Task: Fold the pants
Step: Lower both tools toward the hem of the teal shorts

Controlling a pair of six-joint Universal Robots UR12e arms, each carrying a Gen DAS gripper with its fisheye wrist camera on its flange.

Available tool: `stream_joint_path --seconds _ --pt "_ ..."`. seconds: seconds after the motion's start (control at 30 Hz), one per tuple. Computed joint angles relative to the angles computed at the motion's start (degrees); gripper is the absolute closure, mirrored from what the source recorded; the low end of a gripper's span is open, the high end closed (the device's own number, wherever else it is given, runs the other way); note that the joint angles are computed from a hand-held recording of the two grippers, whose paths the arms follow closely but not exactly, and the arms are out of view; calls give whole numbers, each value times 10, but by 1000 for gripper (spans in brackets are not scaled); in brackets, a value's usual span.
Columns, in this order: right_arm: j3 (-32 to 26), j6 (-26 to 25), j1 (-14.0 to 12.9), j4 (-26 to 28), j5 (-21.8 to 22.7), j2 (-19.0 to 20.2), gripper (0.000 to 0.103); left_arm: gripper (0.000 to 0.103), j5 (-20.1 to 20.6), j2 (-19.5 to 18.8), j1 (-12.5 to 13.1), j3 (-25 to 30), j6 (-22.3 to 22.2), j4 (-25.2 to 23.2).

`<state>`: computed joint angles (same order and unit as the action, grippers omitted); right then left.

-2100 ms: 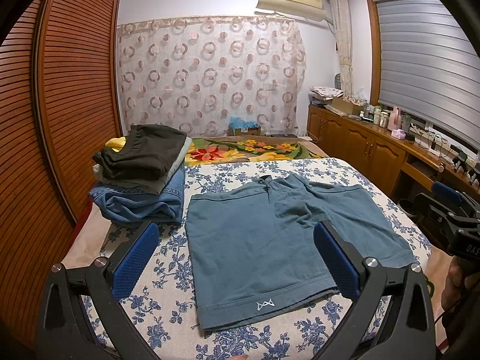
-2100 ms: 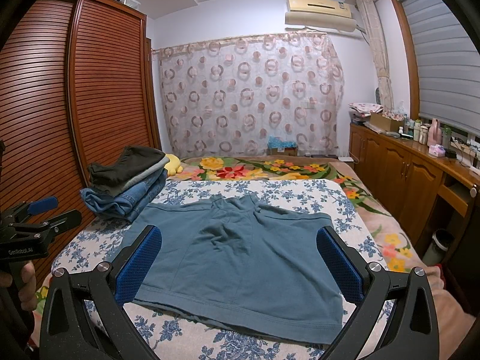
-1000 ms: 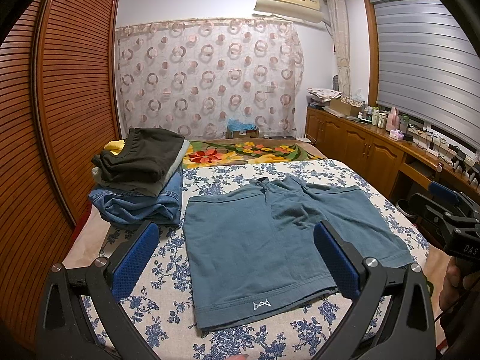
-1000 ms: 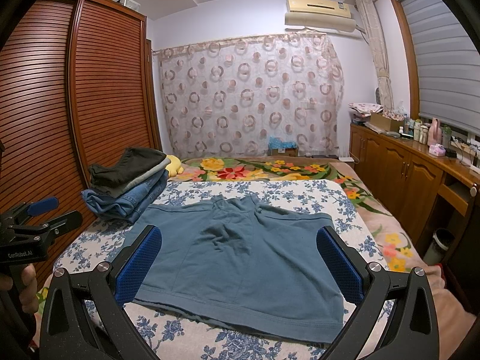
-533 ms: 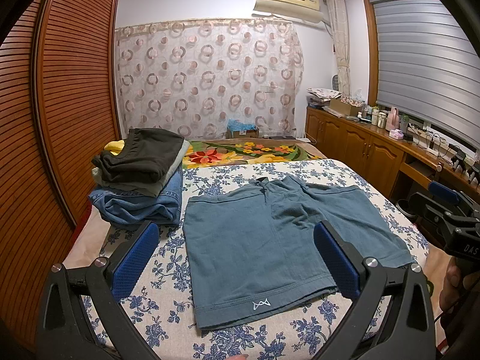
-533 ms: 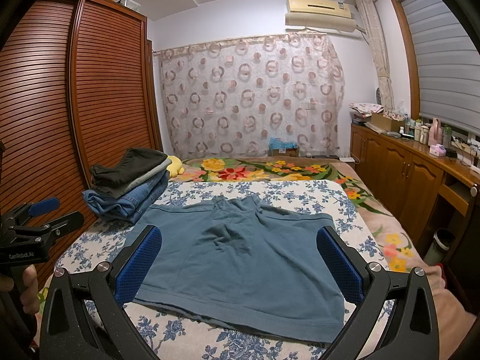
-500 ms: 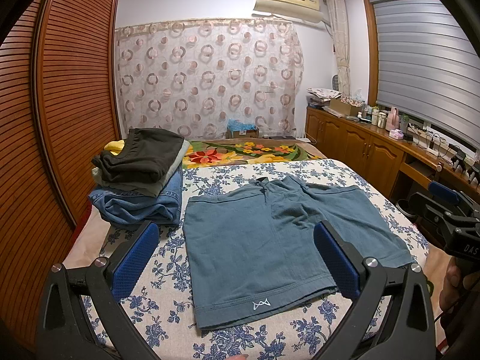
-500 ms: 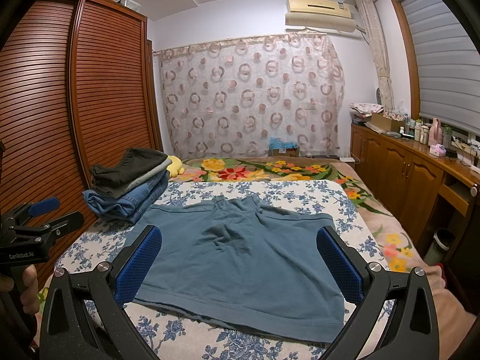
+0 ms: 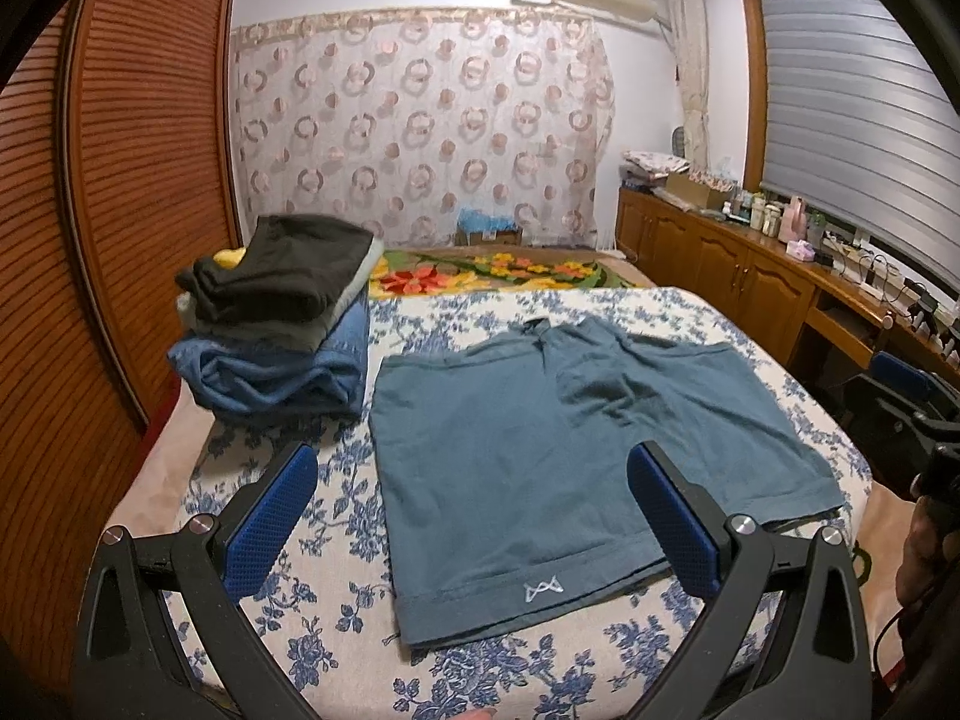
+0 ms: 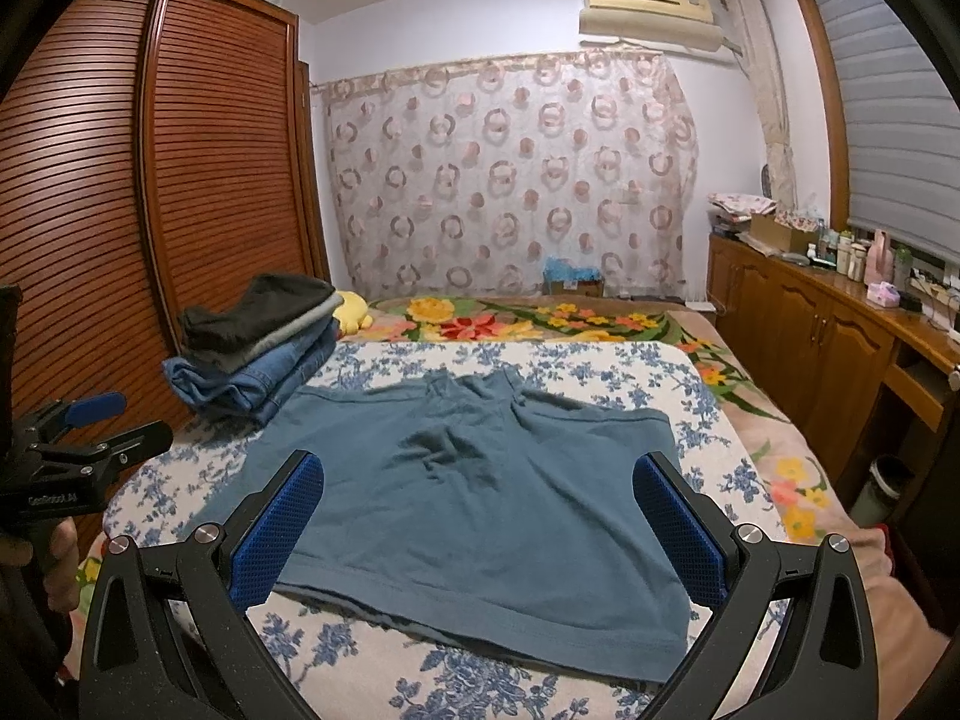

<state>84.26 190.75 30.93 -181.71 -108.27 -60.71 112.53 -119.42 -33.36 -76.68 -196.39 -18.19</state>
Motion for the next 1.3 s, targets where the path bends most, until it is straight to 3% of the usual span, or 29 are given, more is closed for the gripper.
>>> stream_joint_path --seconds 0.53,1.03,1.3 --pt "-3 5 -7 54 21 -6 0 0 -23 4 17 -26 -23 -28" --pt "-11 7 -9 112 38 -6 1 0 -78 19 36 -67 -35 -34" --pt "-17 6 -10 151 51 -6 3 25 -131 25 45 -86 -42 -35"
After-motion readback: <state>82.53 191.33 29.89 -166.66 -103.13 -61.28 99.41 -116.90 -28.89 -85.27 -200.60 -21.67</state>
